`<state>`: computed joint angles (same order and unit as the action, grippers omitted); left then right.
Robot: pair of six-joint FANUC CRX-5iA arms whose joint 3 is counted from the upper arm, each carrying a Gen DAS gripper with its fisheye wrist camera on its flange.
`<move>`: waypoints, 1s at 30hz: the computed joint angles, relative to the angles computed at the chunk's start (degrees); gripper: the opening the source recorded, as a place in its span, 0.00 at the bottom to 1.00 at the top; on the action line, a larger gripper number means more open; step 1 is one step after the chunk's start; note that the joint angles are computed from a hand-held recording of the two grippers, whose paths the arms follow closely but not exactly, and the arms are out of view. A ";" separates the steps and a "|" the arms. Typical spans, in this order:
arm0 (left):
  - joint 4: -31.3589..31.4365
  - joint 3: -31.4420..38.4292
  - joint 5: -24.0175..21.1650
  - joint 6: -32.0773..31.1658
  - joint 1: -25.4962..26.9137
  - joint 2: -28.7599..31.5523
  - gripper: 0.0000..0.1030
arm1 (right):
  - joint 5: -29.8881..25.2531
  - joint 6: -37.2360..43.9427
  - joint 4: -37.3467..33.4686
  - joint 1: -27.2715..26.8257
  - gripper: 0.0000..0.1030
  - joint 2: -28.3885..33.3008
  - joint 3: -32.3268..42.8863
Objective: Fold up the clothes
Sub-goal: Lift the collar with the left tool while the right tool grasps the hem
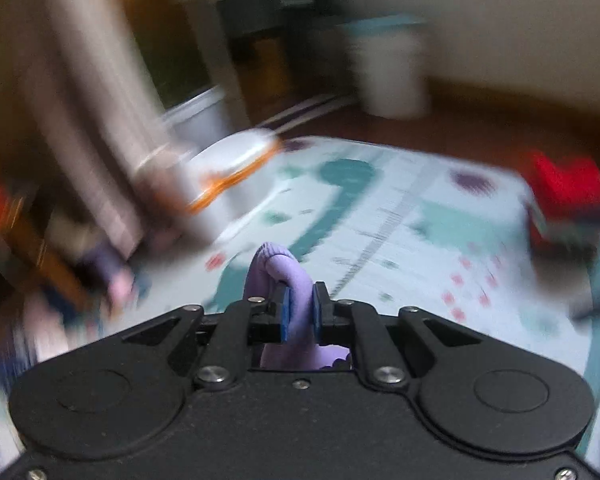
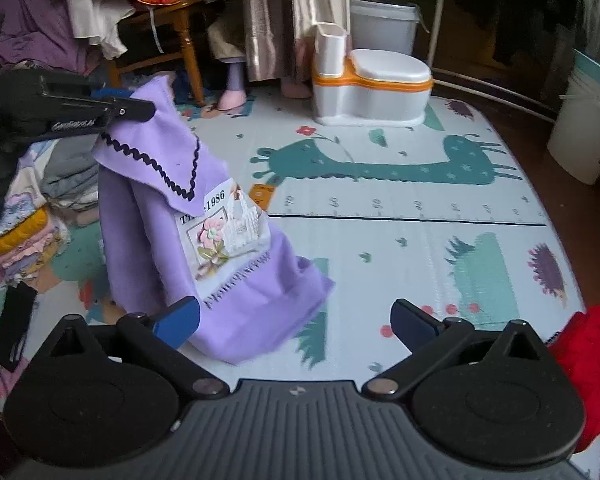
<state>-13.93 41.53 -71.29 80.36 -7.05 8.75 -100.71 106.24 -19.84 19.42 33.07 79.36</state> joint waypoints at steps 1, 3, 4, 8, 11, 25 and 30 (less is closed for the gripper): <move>2.23 -0.04 -0.07 -6.29 -0.93 0.24 0.08 | 0.11 0.42 0.65 -0.33 0.96 0.37 0.24; 6.89 -2.16 -0.91 -18.91 -2.72 -0.11 0.08 | -0.05 0.44 2.26 -0.96 0.96 1.30 0.89; 6.05 -3.72 -2.30 -25.39 -4.72 -0.56 0.08 | -0.14 0.44 3.07 -1.27 0.95 1.81 1.27; 1.16 -13.00 -5.07 -40.91 -10.73 -3.40 0.08 | 1.50 3.48 7.87 -1.73 0.89 2.12 -0.94; -2.01 -20.18 -3.42 -45.08 -12.06 -6.17 0.08 | 4.31 7.51 9.44 -2.08 0.85 -0.04 -5.92; -7.78 -29.99 2.88 -56.25 -15.58 -14.42 0.08 | 24.84 55.08 6.14 3.52 0.83 -21.62 -43.66; -9.85 -32.99 4.78 -60.32 -17.58 -19.24 0.08 | 31.09 69.87 4.55 5.73 0.84 -26.00 -51.65</move>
